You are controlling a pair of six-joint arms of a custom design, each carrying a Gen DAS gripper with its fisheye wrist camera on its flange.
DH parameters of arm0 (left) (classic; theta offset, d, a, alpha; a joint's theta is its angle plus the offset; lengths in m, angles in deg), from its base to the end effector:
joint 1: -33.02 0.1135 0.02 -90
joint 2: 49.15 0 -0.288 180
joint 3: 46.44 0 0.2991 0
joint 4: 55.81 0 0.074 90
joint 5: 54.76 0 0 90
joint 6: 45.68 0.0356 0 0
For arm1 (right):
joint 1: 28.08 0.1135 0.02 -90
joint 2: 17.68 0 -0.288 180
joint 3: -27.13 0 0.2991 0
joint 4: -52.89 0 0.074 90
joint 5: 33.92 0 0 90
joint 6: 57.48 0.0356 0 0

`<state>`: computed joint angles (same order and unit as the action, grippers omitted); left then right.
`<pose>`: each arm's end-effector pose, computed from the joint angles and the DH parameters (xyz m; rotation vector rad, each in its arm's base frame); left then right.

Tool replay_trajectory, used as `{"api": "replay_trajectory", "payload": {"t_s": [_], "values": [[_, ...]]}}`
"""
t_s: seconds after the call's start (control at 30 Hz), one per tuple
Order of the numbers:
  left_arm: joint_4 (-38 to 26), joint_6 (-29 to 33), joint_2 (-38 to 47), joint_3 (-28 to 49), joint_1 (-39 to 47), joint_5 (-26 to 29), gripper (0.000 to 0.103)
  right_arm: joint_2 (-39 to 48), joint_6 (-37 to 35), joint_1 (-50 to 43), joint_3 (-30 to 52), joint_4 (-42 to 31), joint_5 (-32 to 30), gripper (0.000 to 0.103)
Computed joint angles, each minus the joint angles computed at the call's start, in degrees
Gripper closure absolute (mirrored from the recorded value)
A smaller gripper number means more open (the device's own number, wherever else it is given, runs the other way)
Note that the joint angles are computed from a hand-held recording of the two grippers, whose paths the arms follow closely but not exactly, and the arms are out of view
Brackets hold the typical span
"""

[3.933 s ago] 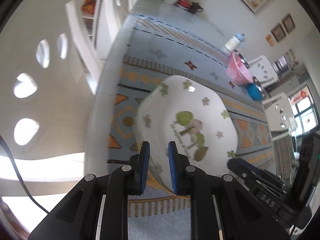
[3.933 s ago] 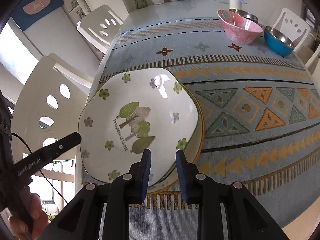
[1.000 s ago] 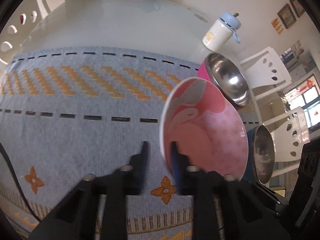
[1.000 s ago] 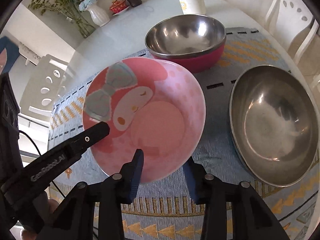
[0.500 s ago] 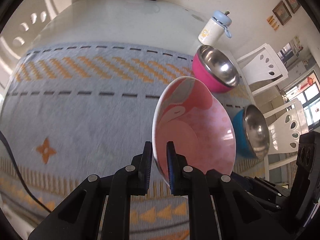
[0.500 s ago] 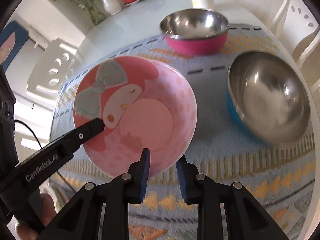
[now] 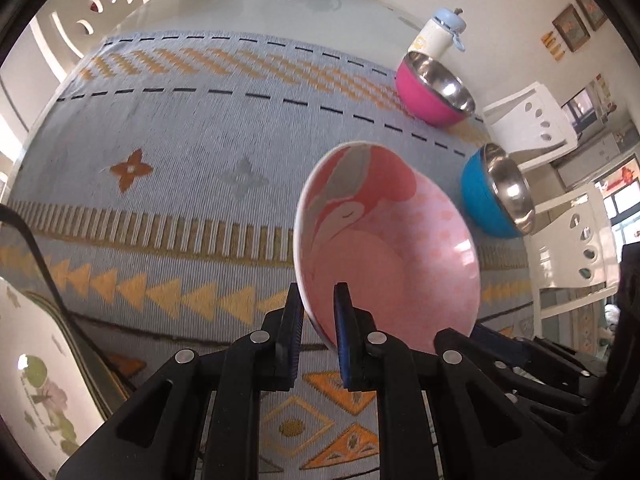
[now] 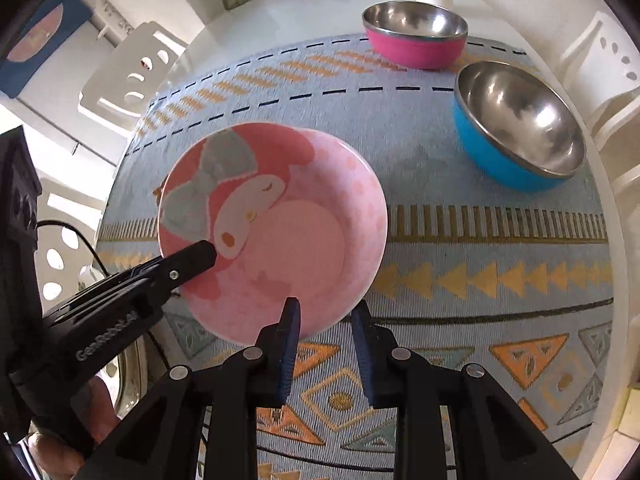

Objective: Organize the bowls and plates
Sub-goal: 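Lift the pink bowl with both grippers and carry it toward the plate stack, then lower the pink bowl onto the table and open both grippers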

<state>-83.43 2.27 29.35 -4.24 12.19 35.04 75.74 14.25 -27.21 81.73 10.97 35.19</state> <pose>0.2354 -0.0894 0.1202 -0.5043 2.6860 -0.3261 0.2872 0.0171 0.1076 -0.5226 2.8405 0.4909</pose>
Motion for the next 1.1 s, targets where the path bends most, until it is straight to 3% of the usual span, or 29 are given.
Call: {"api": "replay_trajectory", "payload": {"t_s": [0.33, 0.47, 0.6, 0.7, 0.77, 0.83, 0.9, 0.97, 1.0, 1.1], "values": [[-1.6, -0.2, -3.5, -2.3, -2.2, -0.5, 0.088, -4.2, 0.7, -1.8, -3.0, 1.1, 1.3, 0.078], [-4.6, 1.9, -7.6, -3.2, -2.1, -0.8, 0.077, -5.3, 1.6, -3.6, -2.4, 0.2, 1.8, 0.076], [-7.3, 4.2, -14.8, -6.0, -0.1, 3.8, 0.076, -6.2, 0.8, -6.5, -2.1, -1.0, 2.3, 0.075], [-10.7, 4.6, -21.9, -7.3, -0.1, 5.5, 0.076, -7.0, -0.8, -10.4, -1.9, -1.5, 2.6, 0.065], [-13.8, 4.2, -27.9, -6.9, -0.3, 7.1, 0.076, -7.2, -1.7, -13.6, -1.4, -1.3, 2.0, 0.051], [-15.2, 3.5, -29.7, -4.9, -0.9, 7.6, 0.076, -7.3, -2.5, -17.1, -0.1, -1.3, 1.1, 0.051], [-14.5, 3.4, -29.2, -1.5, -2.0, 7.9, 0.068, -6.4, -3.1, -19.6, 2.6, -2.1, 0.2, 0.051], [-13.2, 3.9, -26.2, 2.2, -3.8, 7.0, 0.049, -5.3, -3.0, -21.4, 5.7, -2.5, -1.1, 0.051], [-12.1, 3.8, -24.4, 4.0, -4.9, 5.7, 0.045, -4.8, -2.9, -22.0, 7.2, -2.5, -1.7, 0.051], [-9.9, 3.5, -14.9, 11.4, -7.9, 1.1, 0.044, -2.0, -2.9, -23.2, 12.1, -2.5, -3.2, 0.050]]}}
